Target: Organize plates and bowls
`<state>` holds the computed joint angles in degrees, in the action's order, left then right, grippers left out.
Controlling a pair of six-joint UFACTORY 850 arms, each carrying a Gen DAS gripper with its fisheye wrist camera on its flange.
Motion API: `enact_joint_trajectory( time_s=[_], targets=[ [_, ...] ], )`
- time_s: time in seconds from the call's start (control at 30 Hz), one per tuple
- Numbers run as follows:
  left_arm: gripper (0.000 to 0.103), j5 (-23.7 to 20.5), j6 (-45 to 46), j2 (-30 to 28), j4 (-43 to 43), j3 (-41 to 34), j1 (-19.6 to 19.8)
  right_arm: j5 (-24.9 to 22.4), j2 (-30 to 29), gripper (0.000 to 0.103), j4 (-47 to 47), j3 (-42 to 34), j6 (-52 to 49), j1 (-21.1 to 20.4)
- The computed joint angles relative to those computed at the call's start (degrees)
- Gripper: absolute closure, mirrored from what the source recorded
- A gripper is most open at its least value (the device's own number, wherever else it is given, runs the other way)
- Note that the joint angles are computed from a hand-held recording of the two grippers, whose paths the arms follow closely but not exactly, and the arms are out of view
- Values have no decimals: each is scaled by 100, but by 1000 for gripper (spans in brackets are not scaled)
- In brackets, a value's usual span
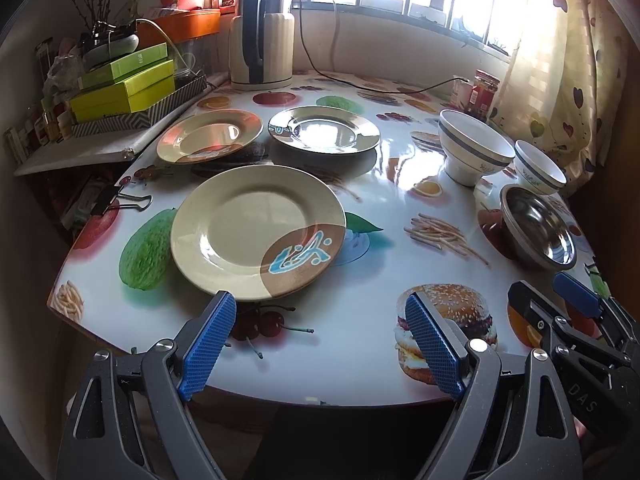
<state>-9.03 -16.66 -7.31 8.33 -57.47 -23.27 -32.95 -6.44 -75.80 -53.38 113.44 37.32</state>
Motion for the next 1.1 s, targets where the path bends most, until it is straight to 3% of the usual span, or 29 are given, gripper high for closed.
enact_joint_trajectory(
  time_s=[0.5, 0.73, 1.1],
  targets=[
    [16, 14, -147, -15, 136, 0, -5, -2, 11, 32, 19, 4, -27, -4],
    [16, 45, 375, -44, -395, -24, 46, 11, -35, 31, -68, -38, -6, -1],
    [16, 46, 140, -184, -164, -189, 129, 119, -169, 29, 68, -257, -366, -86]
  ],
)
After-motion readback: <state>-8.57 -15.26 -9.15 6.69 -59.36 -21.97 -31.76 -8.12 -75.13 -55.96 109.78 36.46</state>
